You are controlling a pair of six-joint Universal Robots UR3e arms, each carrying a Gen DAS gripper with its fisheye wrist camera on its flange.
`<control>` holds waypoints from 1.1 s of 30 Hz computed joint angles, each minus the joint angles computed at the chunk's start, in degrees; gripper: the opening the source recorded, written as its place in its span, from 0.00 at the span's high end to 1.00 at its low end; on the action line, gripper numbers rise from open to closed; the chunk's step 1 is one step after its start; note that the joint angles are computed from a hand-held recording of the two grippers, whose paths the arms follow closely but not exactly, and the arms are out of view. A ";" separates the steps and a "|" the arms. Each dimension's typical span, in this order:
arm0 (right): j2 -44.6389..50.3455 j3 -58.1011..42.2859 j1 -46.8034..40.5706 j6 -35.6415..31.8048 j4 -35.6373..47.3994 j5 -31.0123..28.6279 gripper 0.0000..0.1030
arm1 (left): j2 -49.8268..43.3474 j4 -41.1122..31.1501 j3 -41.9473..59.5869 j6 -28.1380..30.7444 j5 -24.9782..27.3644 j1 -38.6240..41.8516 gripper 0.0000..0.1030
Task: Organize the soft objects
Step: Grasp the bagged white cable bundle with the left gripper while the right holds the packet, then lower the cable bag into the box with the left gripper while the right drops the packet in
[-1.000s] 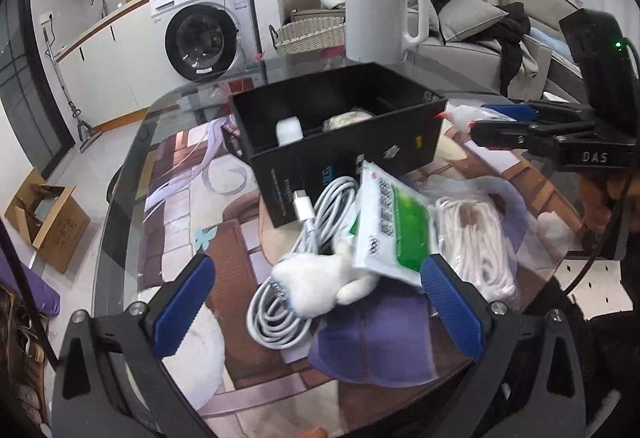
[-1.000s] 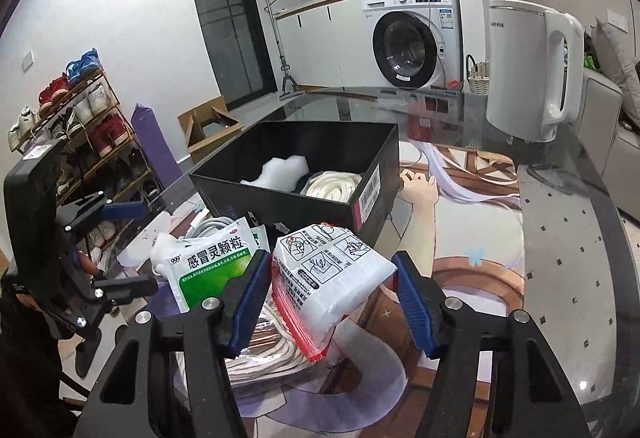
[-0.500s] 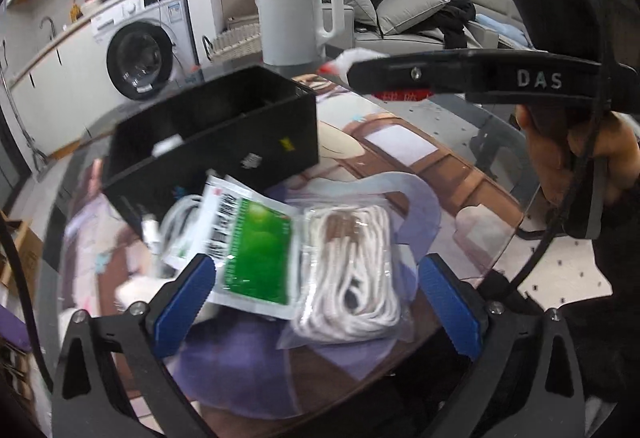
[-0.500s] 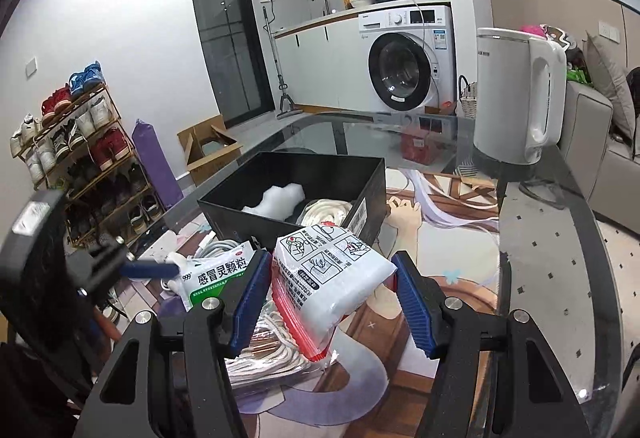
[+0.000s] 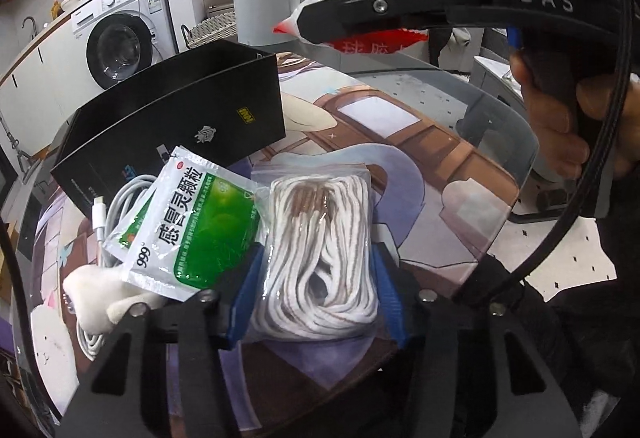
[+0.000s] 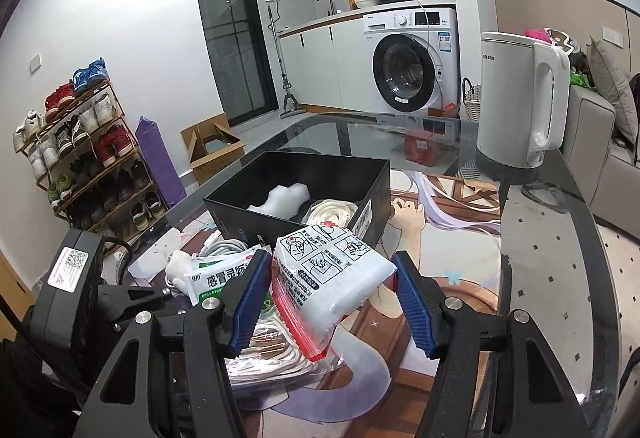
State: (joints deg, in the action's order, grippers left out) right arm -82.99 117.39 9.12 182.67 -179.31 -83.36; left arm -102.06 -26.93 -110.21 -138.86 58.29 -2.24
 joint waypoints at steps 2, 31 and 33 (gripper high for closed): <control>0.21 -0.06 0.17 0.01 -0.18 -0.15 0.39 | 0.49 0.51 -0.42 -0.22 -0.35 0.30 0.55; -3.32 1.61 0.36 0.27 -3.17 -0.03 0.39 | 5.18 4.15 -1.75 -5.93 -9.93 9.16 0.60; -3.26 1.56 0.36 0.32 -3.21 0.02 0.39 | 5.16 4.71 -1.69 -6.75 -10.43 9.92 0.60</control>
